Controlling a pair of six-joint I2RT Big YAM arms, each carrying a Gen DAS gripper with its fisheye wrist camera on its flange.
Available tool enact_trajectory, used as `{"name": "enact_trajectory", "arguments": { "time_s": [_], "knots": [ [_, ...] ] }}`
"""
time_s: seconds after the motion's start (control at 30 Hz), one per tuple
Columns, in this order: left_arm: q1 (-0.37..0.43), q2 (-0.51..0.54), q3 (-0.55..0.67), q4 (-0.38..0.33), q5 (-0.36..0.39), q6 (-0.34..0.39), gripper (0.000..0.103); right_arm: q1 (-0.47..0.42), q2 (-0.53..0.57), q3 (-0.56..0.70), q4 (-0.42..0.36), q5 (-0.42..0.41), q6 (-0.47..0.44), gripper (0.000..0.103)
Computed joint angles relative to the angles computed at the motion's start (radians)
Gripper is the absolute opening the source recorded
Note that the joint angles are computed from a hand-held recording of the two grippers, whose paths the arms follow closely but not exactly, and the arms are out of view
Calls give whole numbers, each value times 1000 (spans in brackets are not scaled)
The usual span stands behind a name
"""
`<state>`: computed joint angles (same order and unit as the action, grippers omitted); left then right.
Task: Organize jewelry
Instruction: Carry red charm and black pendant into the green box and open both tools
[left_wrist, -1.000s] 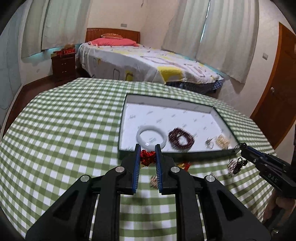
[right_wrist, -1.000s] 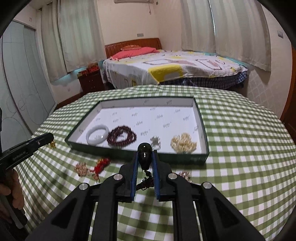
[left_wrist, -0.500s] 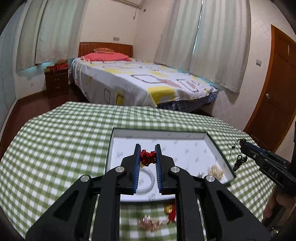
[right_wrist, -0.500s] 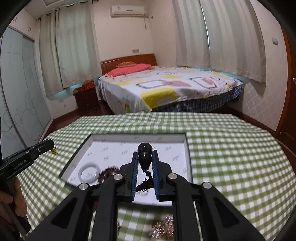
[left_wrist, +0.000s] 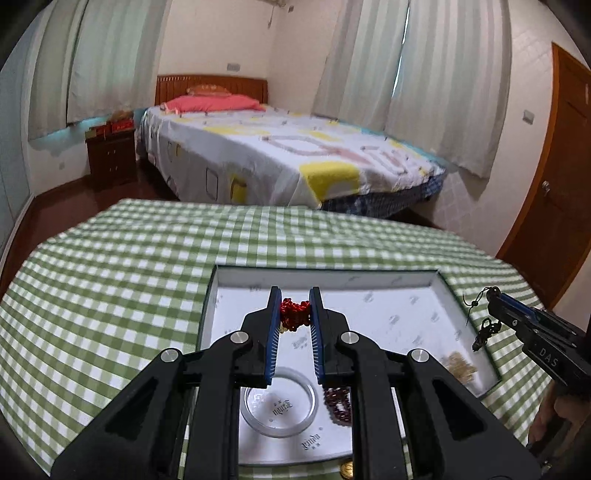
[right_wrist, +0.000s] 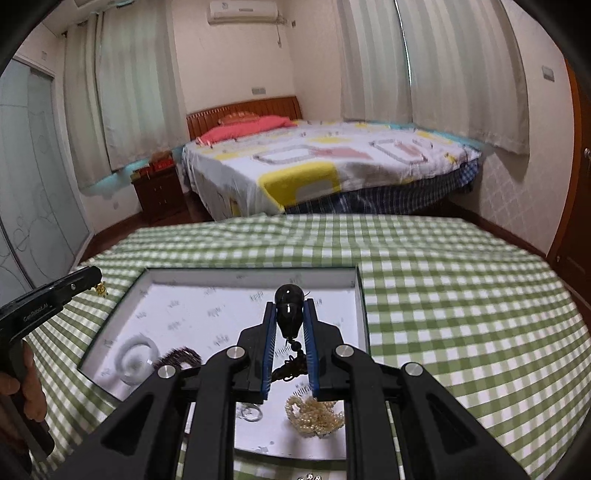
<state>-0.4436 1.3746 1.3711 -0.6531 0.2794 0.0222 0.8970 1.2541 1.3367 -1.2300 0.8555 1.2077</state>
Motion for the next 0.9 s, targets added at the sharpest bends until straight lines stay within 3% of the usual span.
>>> {"name": "enact_trajectory", "arguments": {
  "time_s": [0.43,0.53,0.9],
  "knots": [
    [-27,136,55,-97,-90,25,15,-120,6,-106,116,-190,-62,16],
    [-27,165,84,-138,-96,22,15,-127,11,-104,113,-206,-58,16],
    [-32,216,134,-186,-112,8,20,-140,7,-109,108,-230,-69,17]
  ]
}}
